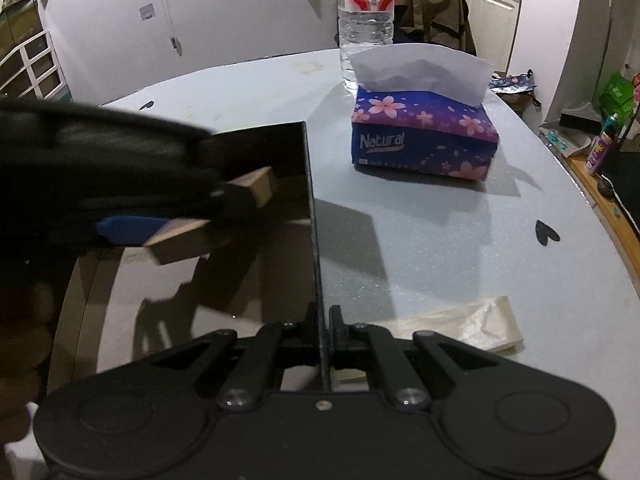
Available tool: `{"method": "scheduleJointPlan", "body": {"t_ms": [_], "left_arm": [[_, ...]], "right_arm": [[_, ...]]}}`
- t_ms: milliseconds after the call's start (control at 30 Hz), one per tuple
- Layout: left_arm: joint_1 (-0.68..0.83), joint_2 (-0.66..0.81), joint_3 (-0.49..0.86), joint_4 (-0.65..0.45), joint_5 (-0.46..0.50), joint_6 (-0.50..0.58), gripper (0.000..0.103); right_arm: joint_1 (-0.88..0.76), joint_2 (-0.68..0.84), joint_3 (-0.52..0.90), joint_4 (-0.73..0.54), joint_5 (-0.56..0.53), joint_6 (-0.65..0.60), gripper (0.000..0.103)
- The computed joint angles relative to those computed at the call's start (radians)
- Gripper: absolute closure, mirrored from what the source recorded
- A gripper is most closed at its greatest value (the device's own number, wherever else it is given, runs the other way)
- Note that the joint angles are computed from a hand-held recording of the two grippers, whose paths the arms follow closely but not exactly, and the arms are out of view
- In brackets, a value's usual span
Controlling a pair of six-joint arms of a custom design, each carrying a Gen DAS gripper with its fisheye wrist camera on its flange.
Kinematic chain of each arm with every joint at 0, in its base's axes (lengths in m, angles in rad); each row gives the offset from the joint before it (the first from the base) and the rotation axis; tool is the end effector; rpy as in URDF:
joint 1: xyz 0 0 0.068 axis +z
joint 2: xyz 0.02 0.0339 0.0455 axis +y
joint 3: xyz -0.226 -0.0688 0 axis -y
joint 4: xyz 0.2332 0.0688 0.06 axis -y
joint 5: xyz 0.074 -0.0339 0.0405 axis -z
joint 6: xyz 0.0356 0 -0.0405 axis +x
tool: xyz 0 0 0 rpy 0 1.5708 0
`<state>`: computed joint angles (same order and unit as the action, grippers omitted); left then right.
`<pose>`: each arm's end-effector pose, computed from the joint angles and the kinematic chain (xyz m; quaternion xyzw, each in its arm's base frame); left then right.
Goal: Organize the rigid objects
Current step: 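Carry the wooden block with the left gripper into the black box and release, then return the left gripper to the table and close on the white charger cube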
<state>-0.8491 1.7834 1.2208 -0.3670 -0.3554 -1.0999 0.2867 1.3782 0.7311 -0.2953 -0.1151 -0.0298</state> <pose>0.2479 -0.2629 0.1747 -0.1721 0.9198 -0.1624 0.3130 0.2514 0.0784 0.1541 -0.1672 0.9348 0.0938 0.2990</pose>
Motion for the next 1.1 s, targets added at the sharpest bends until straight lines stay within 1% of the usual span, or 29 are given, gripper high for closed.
{"method": "scheduleJointPlan", "body": {"t_ms": [100,167,233,300,367,433,600,767,900,1000,1100], "left_arm": [[0.023,0.033,0.010,0.037,0.057,-0.012,0.039],[0.017,0.056,0.026,0.049,0.051,0.006,0.039],[0.017,0.066,0.022,0.077,0.066,0.027,0.039],[0.022,0.068,0.005,0.109,0.075,0.015,0.036],[0.024,0.059,-0.014,0.131,0.071,0.008,0.024],[0.030,0.048,-0.026,0.134,0.074,-0.001,0.020],[0.030,0.003,-0.059,0.129,0.087,0.003,0.017],[-0.008,-0.057,-0.069,0.071,0.031,0.042,0.009],[-0.055,-0.135,-0.099,0.026,-0.036,0.075,0.006],[-0.103,-0.214,-0.138,-0.002,-0.122,0.103,0.003],[-0.160,-0.298,-0.180,-0.052,-0.233,0.114,0.002]], "right_arm": [[0.013,-0.006,-0.004,-0.001,0.010,-0.002,0.099],[0.024,-0.012,-0.010,0.001,0.023,-0.001,0.098],[0.021,-0.012,-0.009,-0.001,0.018,0.000,0.098],[0.018,-0.011,-0.007,-0.003,0.013,-0.002,0.098],[0.019,-0.011,-0.006,-0.005,0.014,-0.003,0.098],[0.019,-0.009,-0.003,-0.008,0.013,-0.003,0.098],[0.015,-0.006,0.000,-0.009,0.007,-0.007,0.098],[0.008,-0.005,0.000,-0.007,-0.004,-0.015,0.098],[0.007,-0.010,-0.008,0.000,-0.007,-0.032,0.097],[0.004,-0.019,-0.022,0.013,-0.014,-0.052,0.097],[0.004,-0.033,-0.038,0.024,-0.017,-0.075,0.097]]}}
